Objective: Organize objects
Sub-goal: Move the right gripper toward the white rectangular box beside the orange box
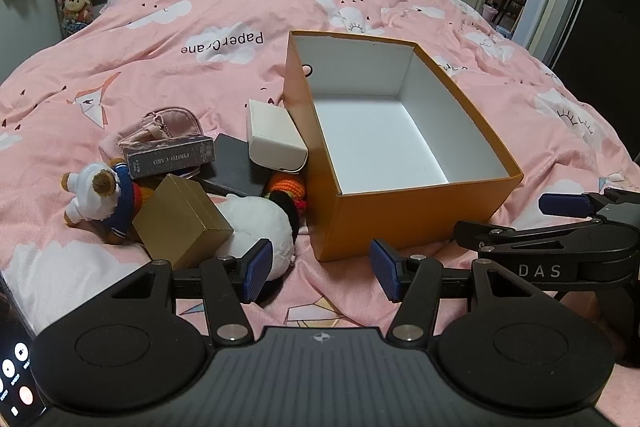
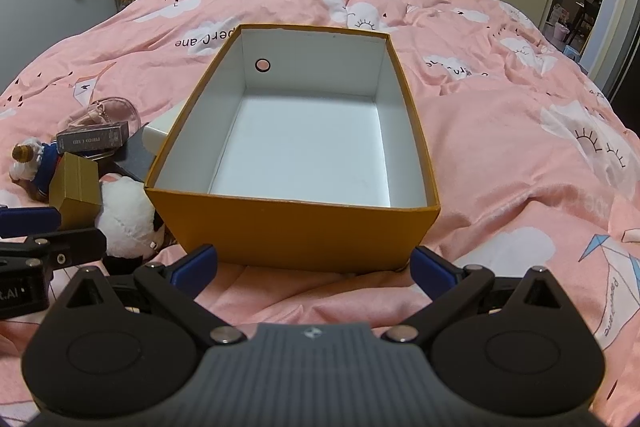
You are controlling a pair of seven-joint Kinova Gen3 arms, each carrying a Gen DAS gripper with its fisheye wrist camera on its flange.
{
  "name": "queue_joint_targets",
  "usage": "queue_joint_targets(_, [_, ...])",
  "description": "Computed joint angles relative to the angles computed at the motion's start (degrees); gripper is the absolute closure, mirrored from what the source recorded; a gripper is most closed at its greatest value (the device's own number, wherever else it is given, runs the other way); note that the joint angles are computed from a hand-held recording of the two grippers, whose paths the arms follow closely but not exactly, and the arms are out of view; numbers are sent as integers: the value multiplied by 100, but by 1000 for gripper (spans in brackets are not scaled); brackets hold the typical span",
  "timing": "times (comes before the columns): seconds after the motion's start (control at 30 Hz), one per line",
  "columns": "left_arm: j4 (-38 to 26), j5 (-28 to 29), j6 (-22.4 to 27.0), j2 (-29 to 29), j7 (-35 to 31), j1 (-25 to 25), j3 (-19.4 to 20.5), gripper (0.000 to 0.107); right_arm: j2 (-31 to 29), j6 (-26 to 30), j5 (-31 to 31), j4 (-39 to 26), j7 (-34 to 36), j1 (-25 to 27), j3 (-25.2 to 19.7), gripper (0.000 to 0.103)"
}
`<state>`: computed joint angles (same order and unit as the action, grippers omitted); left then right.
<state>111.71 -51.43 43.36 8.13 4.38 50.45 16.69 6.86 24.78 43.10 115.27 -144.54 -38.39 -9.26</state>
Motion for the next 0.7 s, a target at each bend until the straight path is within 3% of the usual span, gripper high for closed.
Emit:
queue_joint_targets(0.17, [283,-121,-376,-294,243,-179,-21,42,-45,-35,177,-70,270,1062,-1117,3])
queue_joint_targets(0.33, [467,358,-820,-731,-449,-798,-4,50,18,-162,-57,-456,1435,2385,-2411,27])
queue_joint_targets(0.5, [511,865,-795,-998,-1310,-1421,11,51,712,48,-649,-1297,2600,3383,-3739,44])
queue_joint_targets(0.6, [426,1239,-704,-1005,-1885,-1764,-4,52,1353,627,-874,-1979,3299,3639,-4465,52])
queue_joint_targets(0.7, [281,1680,-717,-901,-2484,-2069,-99,52,1897,1271,-1058,-2693,3982,3164,-4414,63])
